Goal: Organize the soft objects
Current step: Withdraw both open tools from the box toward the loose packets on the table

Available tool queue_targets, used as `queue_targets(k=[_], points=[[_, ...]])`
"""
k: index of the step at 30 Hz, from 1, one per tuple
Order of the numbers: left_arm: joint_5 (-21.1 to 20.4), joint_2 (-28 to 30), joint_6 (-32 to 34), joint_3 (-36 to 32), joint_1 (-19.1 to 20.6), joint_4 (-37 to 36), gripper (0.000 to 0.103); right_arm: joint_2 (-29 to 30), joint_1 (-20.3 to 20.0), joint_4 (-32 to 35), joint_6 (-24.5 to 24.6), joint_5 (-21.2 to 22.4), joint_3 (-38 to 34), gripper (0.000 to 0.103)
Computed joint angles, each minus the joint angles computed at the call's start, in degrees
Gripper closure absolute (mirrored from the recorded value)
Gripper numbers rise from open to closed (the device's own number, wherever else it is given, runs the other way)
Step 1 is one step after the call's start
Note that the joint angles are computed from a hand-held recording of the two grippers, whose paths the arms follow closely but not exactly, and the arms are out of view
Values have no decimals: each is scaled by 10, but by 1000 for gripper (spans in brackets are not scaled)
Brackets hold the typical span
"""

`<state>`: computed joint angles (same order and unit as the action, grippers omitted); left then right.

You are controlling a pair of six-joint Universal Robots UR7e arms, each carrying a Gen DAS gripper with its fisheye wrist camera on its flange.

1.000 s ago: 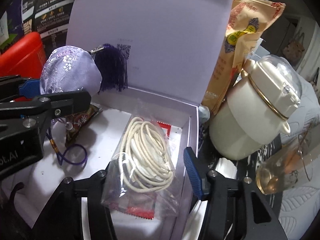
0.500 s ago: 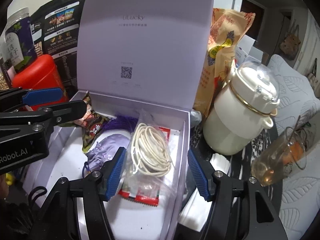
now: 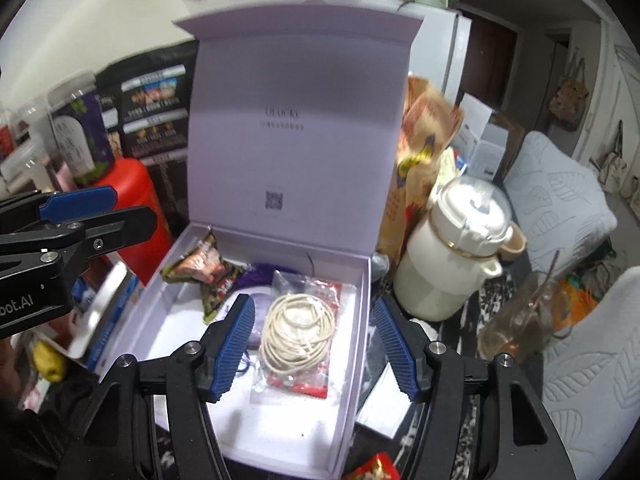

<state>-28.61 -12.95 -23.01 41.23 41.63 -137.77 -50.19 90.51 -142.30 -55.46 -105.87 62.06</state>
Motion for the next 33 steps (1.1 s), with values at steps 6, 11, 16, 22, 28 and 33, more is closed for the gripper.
queue_targets(k=[6, 11, 16, 22, 28, 33], points=[[14, -27, 32, 53, -24, -67, 49, -43, 9, -33, -1, 20, 46, 40], [23, -50, 47, 99, -45, -110, 49, -84, 15, -62, -4, 38, 90, 39], [23, -72, 56, 141, -63, -141, 49, -133, 15, -88, -4, 66, 142, 35], [19, -94, 57, 184, -80, -158, 48, -185, 14, -118, -5, 97, 199, 34], [27, -105, 99, 229, -99, -236, 10, -229, 10, -139, -1, 124, 246, 31], [23, -118, 104, 262, -112, -252, 10, -263, 2, -158, 3, 138, 285, 30]])
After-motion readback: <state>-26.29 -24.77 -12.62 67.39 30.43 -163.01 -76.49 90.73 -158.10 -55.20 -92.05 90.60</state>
